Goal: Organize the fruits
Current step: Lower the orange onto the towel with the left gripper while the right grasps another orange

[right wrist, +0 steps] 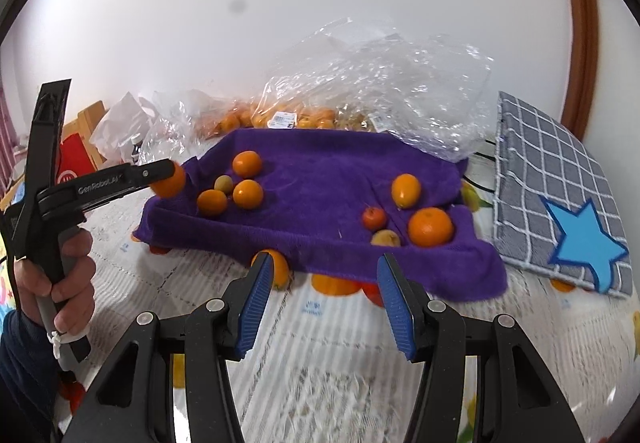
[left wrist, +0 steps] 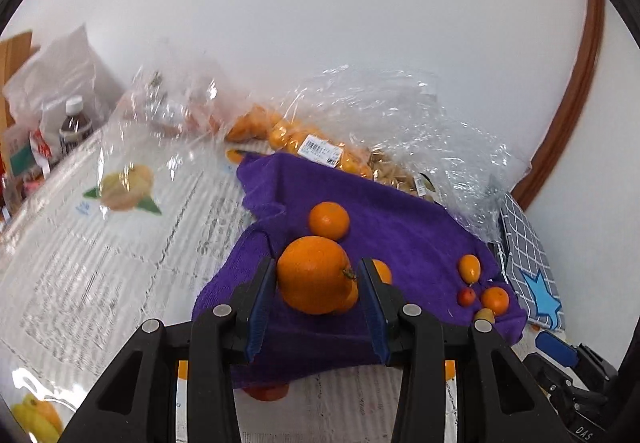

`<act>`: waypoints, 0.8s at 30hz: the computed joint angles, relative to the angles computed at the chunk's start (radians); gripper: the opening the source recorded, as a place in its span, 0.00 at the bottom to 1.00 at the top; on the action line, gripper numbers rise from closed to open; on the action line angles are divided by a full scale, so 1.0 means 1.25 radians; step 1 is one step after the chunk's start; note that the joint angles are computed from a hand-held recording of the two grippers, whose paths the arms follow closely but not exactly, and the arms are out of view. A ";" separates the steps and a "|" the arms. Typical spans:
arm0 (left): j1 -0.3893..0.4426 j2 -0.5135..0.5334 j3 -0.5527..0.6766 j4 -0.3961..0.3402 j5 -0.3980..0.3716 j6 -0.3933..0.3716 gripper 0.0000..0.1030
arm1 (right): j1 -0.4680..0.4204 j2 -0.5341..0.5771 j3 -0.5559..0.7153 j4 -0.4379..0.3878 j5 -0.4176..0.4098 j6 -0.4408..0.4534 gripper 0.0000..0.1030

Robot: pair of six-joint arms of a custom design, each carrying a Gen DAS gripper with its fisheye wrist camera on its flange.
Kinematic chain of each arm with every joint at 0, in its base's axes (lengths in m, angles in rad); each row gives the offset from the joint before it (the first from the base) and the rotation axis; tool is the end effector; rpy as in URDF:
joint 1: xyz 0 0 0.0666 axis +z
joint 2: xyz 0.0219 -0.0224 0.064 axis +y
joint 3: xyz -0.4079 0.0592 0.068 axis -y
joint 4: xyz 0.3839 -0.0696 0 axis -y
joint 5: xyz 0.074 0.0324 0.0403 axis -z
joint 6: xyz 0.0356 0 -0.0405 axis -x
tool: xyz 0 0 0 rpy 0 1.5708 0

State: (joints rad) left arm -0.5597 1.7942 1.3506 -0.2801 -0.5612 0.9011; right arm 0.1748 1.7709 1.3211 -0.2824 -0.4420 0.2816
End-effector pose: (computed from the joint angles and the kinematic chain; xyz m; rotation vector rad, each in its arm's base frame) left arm 0.5210 -0.3046 0.2794 -0.6416 2.0749 -0.1854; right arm 0.5825 0.1179 0.2788 -0.7274 2.1376 0.4506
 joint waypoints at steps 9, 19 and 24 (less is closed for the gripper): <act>-0.006 -0.015 -0.032 0.075 -0.019 -0.036 0.36 | 0.015 0.066 0.069 -0.037 -0.045 0.004 0.53; 0.003 -0.003 -0.022 0.047 0.061 -0.015 0.36 | 0.030 0.088 0.085 -0.056 -0.054 -0.004 0.53; 0.014 -0.026 -0.066 0.085 0.084 0.024 0.36 | 0.032 0.090 0.087 -0.070 -0.071 0.009 0.53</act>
State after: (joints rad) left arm -0.5424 1.7613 1.2676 -0.1732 -0.4560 0.9310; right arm 0.2152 1.8831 1.4303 -0.3699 -0.5305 0.2922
